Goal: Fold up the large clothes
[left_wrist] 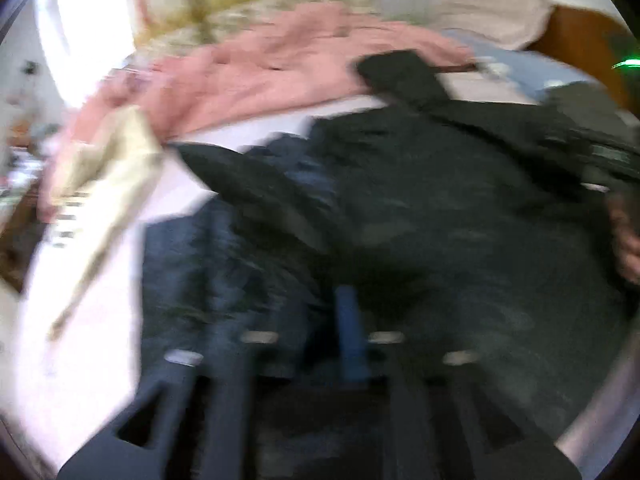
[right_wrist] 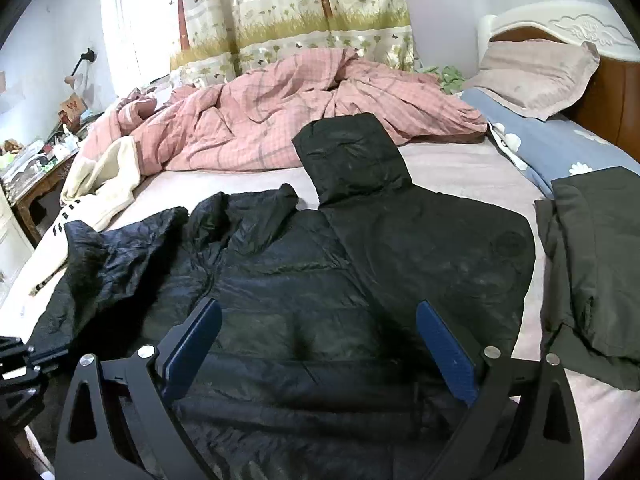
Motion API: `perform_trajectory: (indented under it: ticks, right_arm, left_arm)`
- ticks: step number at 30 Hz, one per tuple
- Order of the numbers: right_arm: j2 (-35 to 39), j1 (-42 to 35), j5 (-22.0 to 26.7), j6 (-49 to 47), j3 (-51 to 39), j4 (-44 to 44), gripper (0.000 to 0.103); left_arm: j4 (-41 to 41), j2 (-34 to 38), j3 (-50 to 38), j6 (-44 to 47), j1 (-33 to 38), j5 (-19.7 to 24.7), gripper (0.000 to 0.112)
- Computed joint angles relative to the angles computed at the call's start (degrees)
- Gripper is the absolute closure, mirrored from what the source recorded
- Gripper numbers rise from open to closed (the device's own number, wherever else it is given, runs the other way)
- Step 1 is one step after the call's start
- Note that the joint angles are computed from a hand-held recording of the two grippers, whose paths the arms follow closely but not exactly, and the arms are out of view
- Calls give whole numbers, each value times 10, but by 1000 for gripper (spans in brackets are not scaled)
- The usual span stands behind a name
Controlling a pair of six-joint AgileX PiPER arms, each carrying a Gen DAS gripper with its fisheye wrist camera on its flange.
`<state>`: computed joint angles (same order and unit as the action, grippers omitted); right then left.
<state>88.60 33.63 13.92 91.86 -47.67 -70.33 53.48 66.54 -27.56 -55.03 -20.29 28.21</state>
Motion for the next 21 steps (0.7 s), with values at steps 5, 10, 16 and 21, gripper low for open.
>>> perform_trajectory:
  ticks: [5,10,16,21]
  right_arm:
    - [1,-3,3,-37,-5,43,4]
    - [-6,-12,3,-73,-16,93,4]
    - [-8,-35,-3,-96,-22,101,4]
    - [-13,-67,-10,-127,-16,127,4]
  left_arm:
    - [-109,-22,-7,84,82,-175,22]
    - [-142,115,-150,136,89,-179,23]
    - [-283,367,-415,194,112,-19,33]
    - [-270,452,-457,193,113,2,68]
